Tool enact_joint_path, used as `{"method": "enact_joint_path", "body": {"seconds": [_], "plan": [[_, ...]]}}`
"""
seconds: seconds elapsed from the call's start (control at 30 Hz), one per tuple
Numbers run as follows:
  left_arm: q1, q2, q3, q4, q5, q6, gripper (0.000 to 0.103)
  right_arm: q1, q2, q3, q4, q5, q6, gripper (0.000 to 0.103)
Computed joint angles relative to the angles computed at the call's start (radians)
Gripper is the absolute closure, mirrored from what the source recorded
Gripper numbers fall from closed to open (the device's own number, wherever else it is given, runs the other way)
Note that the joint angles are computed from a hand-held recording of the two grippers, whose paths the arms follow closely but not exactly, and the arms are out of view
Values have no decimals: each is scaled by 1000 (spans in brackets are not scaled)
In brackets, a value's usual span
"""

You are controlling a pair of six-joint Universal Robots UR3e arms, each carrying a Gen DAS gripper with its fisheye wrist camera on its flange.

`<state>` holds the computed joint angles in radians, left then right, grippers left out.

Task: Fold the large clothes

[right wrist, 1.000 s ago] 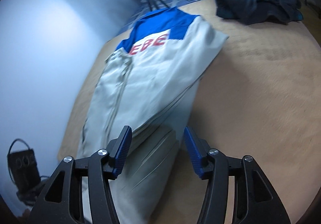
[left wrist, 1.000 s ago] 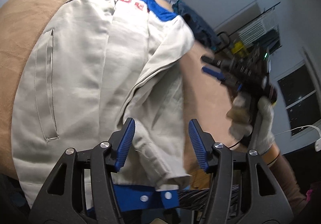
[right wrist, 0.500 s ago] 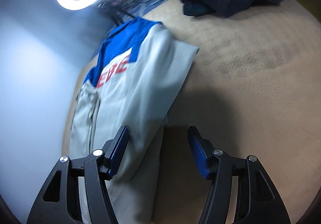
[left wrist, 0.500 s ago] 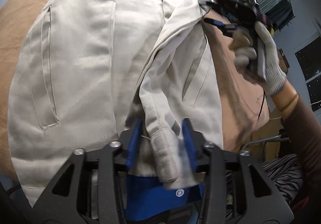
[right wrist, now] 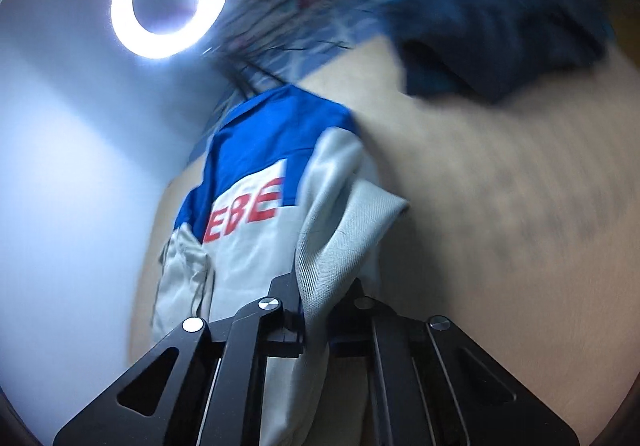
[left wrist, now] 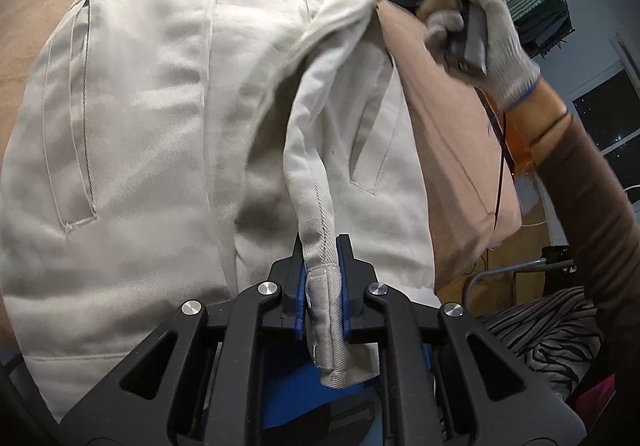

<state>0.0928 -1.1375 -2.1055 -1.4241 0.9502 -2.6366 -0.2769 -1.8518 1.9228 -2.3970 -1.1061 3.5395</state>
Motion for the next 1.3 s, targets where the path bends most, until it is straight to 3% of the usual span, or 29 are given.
{"method": "enact_joint_path", "body": {"seconds": [0.23,0.37,0.57,0.73,0.8,0.87,0.97,1.07,1.17,1.3], "plan": [[5,17,-1,-27,-1,14,92,308,375,-471,110,-232,-29,99],[7,13,-2,-29,-1,14,92,412,604,-726,205,-299,-32,99],[6,-3,4,-22,-3,21,92,489,800,-922,325,-347,-58,94],[10,35,-14,-39,-3,59,92,419,634,-738,250,-234,-60,85],[11,51,-7,-63,-9,80,92,392,521,-634,214,-201,-60,71],[43,99,-4,-119,-28,112,88,363,356,-493,199,-169,-68,65],[159,189,6,-288,-70,228,74,355,149,-360,274,-166,-69,65],[283,249,15,-441,-95,337,72,361,-85,-220,415,-170,-78,65],[324,246,11,-474,-93,357,72,383,-297,-108,568,-151,-53,65],[299,218,-18,-398,-77,312,72,417,-490,26,655,-91,17,65]]}}
